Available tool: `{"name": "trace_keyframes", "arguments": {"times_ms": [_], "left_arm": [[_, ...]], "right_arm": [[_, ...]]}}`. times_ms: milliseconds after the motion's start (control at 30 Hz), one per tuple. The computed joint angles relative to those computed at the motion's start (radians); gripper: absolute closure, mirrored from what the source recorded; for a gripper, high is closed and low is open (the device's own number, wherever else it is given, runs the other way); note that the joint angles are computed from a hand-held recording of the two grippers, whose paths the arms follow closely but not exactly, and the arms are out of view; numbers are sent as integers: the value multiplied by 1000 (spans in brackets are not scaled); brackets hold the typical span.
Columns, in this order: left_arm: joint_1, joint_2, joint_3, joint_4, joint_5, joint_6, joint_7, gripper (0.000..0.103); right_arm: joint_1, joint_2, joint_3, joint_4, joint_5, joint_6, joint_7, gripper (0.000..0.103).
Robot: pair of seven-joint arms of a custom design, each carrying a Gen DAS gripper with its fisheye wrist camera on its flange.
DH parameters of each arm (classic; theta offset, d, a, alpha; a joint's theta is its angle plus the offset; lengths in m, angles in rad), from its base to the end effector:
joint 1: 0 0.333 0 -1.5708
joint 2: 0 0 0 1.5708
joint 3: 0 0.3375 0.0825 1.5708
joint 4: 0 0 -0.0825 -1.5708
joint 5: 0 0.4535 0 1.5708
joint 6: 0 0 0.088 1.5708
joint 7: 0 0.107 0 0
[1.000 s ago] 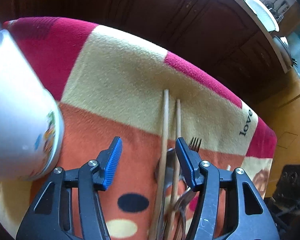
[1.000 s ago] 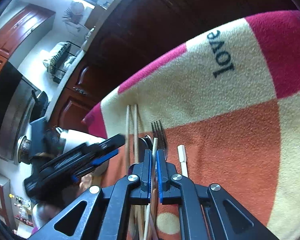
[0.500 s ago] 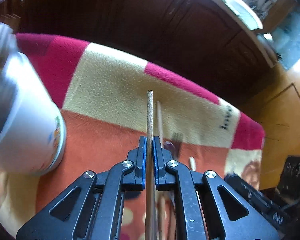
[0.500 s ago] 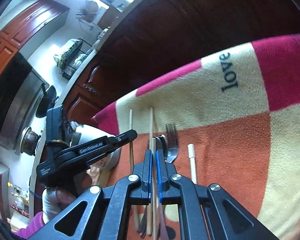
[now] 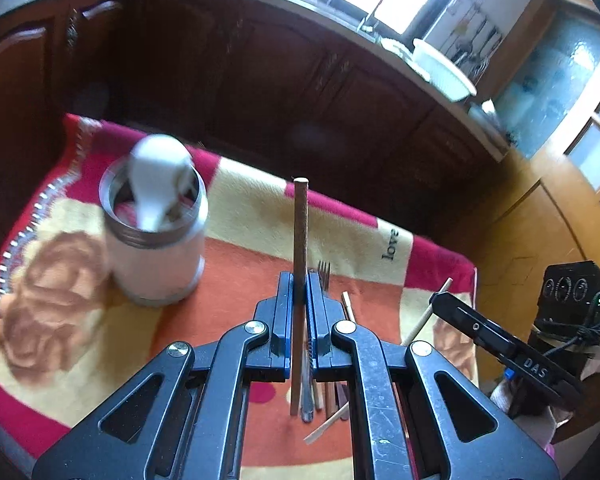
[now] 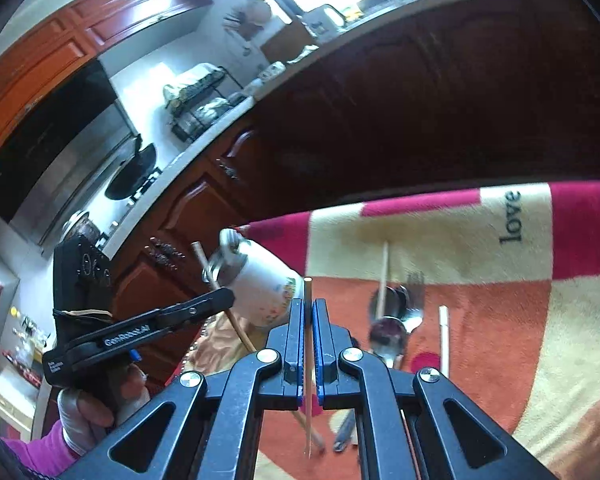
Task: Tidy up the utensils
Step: 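Carry the chopstick to the jar, drop it in, open the left tool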
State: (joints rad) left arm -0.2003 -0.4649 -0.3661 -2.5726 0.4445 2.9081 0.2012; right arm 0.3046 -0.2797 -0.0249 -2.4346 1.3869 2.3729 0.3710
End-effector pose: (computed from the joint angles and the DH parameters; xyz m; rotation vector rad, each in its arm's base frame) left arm 0.4006 -0.2924 0.4748 -2.1861 1.4822 -1.0989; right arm 0.5006 0.1551 0.4211 -1.8024 1.0732 0.1947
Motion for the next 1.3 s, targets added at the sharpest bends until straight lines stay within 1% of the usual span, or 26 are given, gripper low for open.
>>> {"name": "trace_keyframes", "arguments": {"times_ms": [67, 133, 267, 367, 500, 600, 667, 833, 933, 1000, 1100, 1300], "left_arm": [[-25, -78, 27, -31, -18, -26, 16, 98], [-40, -161, 50, -57, -34, -69, 42, 98], [-30, -284, 66, -73, -46, -147, 87, 98], [26, -350, 45, -61, -17, -206, 99, 98], [111, -386, 26, -51, 27, -221, 80, 98], [184, -372, -4, -25, 84, -238, 65, 98], [211, -343, -14, -8, 119, -244, 63, 98], [236, -251, -29, 28, 191, -255, 57, 98], [228, -191, -20, 41, 217, -251, 52, 98], [214, -161, -3, 39, 223, -240, 55, 98], [192, -130, 25, 38, 214, -232, 60, 98], [176, -100, 48, 28, 191, -215, 45, 98]], "right_arm": [[7, -25, 7, -3, -2, 2, -11, 100], [18, -44, 9, -2, 0, 4, -22, 100], [46, -70, 13, 21, 17, 5, -39, 100], [72, -68, 24, 63, 49, 27, -54, 100], [110, -35, 50, 138, 102, 80, -92, 100], [135, 3, 74, 202, 130, 123, -120, 100], [152, 30, 94, 242, 152, 171, -152, 100], [182, 117, 138, 321, 179, 288, -223, 100], [194, 177, 159, 363, 198, 352, -258, 100], [194, 208, 164, 385, 225, 366, -275, 99], [187, 248, 174, 413, 175, 372, -228, 100], [165, 287, 180, 432, 129, 342, -190, 100]]}}
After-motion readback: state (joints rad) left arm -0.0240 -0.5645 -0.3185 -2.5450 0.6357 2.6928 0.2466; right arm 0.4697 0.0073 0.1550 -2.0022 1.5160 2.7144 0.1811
